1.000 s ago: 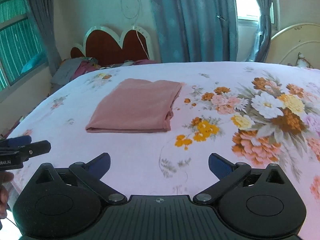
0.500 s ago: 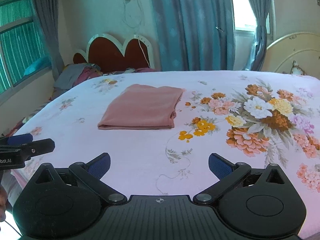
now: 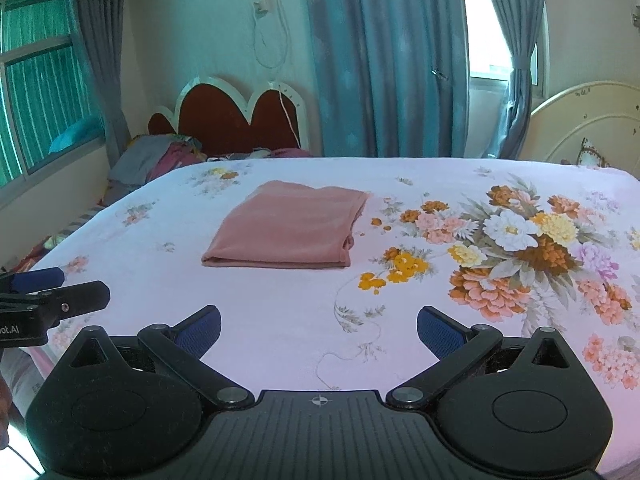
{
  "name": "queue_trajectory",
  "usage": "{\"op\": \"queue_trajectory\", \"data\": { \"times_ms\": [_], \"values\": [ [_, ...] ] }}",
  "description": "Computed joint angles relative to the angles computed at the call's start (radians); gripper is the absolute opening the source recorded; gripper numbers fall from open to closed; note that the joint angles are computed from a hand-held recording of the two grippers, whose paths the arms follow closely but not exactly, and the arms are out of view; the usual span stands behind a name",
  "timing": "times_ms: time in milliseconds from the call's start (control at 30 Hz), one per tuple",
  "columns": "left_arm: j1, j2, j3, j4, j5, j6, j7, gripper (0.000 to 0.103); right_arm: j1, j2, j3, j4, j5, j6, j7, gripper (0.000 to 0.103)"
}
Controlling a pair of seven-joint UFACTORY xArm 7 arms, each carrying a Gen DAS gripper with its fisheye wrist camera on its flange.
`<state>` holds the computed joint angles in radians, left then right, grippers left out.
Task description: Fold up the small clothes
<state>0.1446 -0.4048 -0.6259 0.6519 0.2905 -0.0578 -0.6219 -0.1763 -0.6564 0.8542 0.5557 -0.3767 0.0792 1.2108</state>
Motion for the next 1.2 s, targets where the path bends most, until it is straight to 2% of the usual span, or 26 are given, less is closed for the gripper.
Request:
{"op": "queue_trajectory", "data": {
  "times_ms": [400,733,1200],
  "values": [
    [0.001,-0.001,0.002,-0.004,-0.007,-0.017,0.011,0.103,0.010,-0.007,-0.017,-0.013,-0.007,-0.001,-0.007,0.103],
    [-0.026,0.006,0.025,-0.003,-0.019,-0.012,0.037,0.103,0.031,-0.017,-0.046,-0.039,0.003,-0.011,-0.029,0.103],
    [-0.022,0.023,0.017,0.011,-0.021,-0.015,0.057,0.103,0.041,-0.031,-0.061,-0.054,0.020,-0.015,-0.047,0.103]
  ]
}}
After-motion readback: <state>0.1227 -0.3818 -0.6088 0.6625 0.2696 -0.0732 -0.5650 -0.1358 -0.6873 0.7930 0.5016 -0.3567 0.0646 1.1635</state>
